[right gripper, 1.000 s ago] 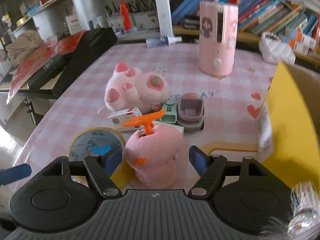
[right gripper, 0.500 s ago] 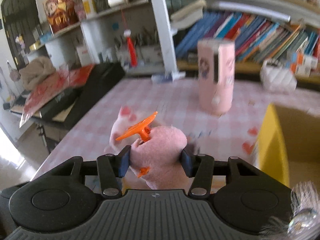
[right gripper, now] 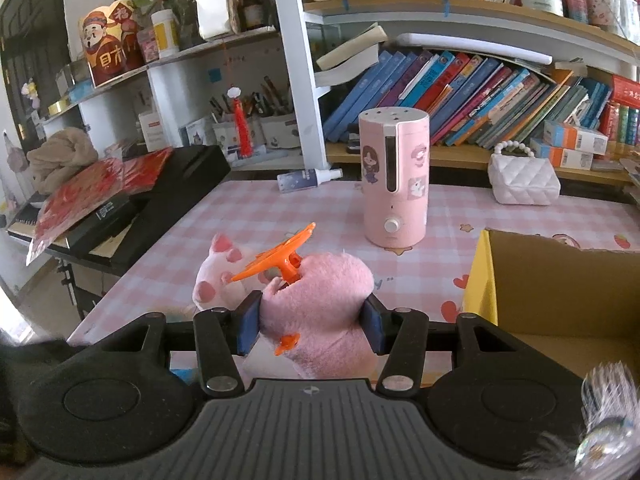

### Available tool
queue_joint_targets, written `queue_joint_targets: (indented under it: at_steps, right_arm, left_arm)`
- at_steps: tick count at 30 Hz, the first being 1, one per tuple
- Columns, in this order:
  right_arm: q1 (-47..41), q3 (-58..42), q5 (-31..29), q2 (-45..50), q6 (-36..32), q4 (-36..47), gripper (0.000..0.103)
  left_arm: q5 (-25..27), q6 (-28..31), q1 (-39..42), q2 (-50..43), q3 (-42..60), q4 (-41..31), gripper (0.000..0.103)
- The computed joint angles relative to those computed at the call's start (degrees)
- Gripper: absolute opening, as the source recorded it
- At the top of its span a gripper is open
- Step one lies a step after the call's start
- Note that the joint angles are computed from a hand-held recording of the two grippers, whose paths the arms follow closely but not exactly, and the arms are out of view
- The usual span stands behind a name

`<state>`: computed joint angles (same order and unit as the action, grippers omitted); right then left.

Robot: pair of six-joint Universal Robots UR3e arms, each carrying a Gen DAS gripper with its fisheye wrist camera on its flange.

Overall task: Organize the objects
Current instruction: 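Carry the chick and tape roll with both tools over the yellow box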

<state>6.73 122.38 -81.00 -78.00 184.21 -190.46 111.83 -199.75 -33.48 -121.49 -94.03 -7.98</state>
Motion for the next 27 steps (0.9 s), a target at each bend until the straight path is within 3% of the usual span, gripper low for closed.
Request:
queue_joint_targets:
  at_steps: [2, 10, 17, 27]
  right_arm:
    - [0.4, 0.6, -1.1, -0.7, 0.4, 0.5, 0.049]
    - [1.9, 4.7, -3.6, -4.9, 2.3, 0.4, 0.049]
    - [5.3, 9.4, -6.8, -10.3, 3.0, -0.7, 0.049]
    - [13.2, 16.1, -15.3, -18.9, 10.2, 3.8, 0.049]
  left_arm:
    - [-0.8, -0.4, 0.2, 1.6, -1.3, -0.6, 0.090]
    - [-0.8, -3.9, -0.5, 8.3, -12.2, 10.0, 0.090]
    - [-1.7, -2.7, -1.4, 15.0, -21.2, 15.9, 0.091]
    - [-0.8, -3.0, -4.2, 23.7, -31.9, 17.4, 0.091]
